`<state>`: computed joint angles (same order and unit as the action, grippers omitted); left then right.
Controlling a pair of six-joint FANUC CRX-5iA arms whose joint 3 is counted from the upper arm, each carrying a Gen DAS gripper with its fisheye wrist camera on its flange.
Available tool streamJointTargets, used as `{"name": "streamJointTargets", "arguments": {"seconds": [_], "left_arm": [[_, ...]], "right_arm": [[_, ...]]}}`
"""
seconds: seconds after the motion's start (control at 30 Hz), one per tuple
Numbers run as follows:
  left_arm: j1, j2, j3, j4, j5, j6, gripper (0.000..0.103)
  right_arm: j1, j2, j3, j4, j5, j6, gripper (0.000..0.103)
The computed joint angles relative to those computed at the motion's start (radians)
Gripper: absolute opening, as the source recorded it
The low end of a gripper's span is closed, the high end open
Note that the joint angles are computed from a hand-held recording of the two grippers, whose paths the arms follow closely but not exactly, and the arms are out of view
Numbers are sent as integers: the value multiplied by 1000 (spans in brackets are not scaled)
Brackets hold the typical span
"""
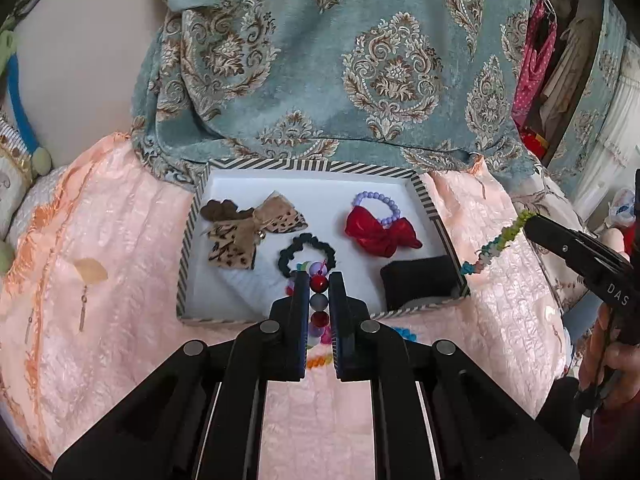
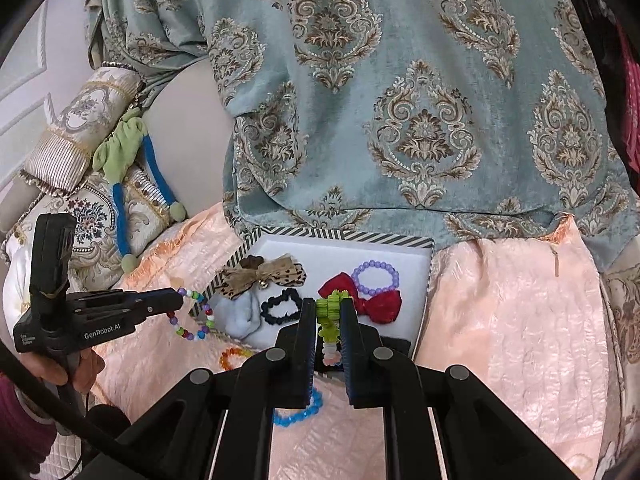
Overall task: Organize jewelry
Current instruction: 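Carry both bracelets into the tray and open both tools to release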
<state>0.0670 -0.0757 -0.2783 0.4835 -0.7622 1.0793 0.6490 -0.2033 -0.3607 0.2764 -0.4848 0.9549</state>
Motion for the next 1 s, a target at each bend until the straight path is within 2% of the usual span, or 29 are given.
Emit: {"name": "streamJointTargets", "arguments": {"seconds": [0.43,0.77,1.0], "left_arm": [[-77,147,108,-24,12,66,8],[-79,294,231,18,6,116,8],[-70,402,352,-11,21,187,8]], "right_arm": [[-43,192,196,-139,-39,161,11],[-87,330,343,-323,-75,298,11],[-115,418,455,-421,-64,382,11]]}}
